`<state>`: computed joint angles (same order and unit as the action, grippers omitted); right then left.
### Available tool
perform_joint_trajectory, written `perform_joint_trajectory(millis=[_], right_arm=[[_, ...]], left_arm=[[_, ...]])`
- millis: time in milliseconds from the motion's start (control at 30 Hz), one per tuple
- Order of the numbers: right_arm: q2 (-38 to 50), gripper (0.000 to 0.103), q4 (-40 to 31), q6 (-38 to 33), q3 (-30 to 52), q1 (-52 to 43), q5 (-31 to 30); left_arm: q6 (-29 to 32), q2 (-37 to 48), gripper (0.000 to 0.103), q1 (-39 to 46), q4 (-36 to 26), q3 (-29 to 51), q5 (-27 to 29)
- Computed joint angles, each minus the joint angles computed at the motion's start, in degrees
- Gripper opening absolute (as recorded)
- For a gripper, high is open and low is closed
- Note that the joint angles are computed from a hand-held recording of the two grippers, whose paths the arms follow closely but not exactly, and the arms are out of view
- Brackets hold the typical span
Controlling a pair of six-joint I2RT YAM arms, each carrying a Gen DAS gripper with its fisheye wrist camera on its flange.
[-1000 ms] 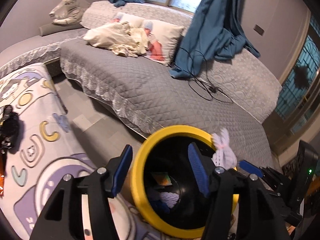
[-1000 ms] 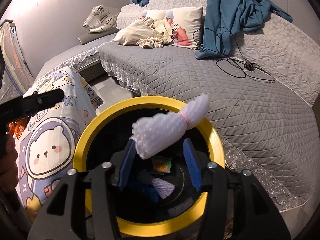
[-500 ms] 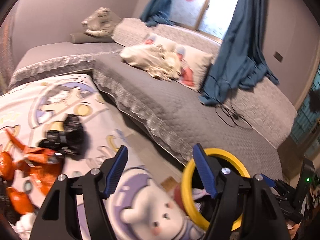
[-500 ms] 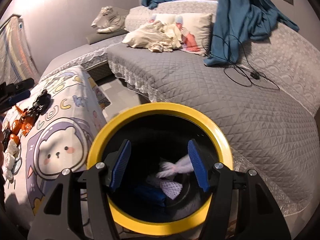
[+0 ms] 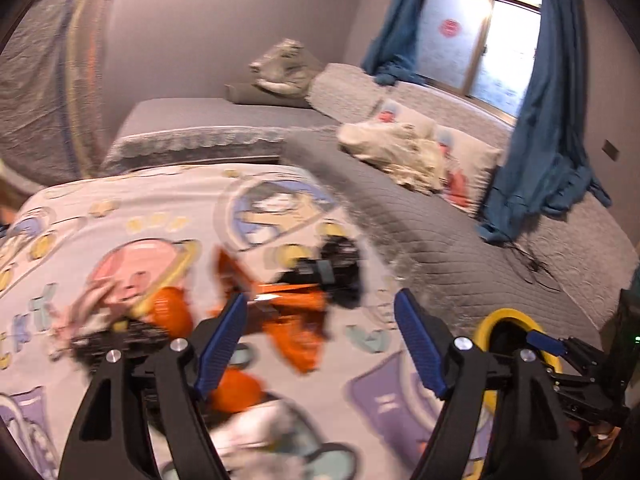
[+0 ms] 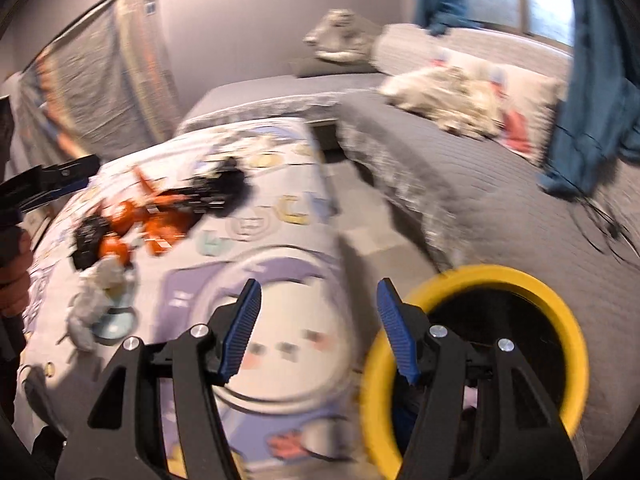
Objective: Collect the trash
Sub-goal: 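Move both open tools back toward the black bags on the bed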
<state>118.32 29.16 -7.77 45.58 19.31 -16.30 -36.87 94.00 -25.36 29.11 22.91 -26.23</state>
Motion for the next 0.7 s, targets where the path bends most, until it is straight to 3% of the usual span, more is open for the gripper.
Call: perform_joint_trajectory(millis=[267,700], right_arm=[[2.8,0.057,-3.0,-0.6,4.6,11.0,0.5],[4.1,0.058,-5.7,-2.9,4.3,21.5,-4.5]], left_arm=[[-1.6,-3.1,0.073,7.2,4.2,-9.7,1.9],[-3.5,5.7,0.073,9.8,14.7,-14.8,3.0]])
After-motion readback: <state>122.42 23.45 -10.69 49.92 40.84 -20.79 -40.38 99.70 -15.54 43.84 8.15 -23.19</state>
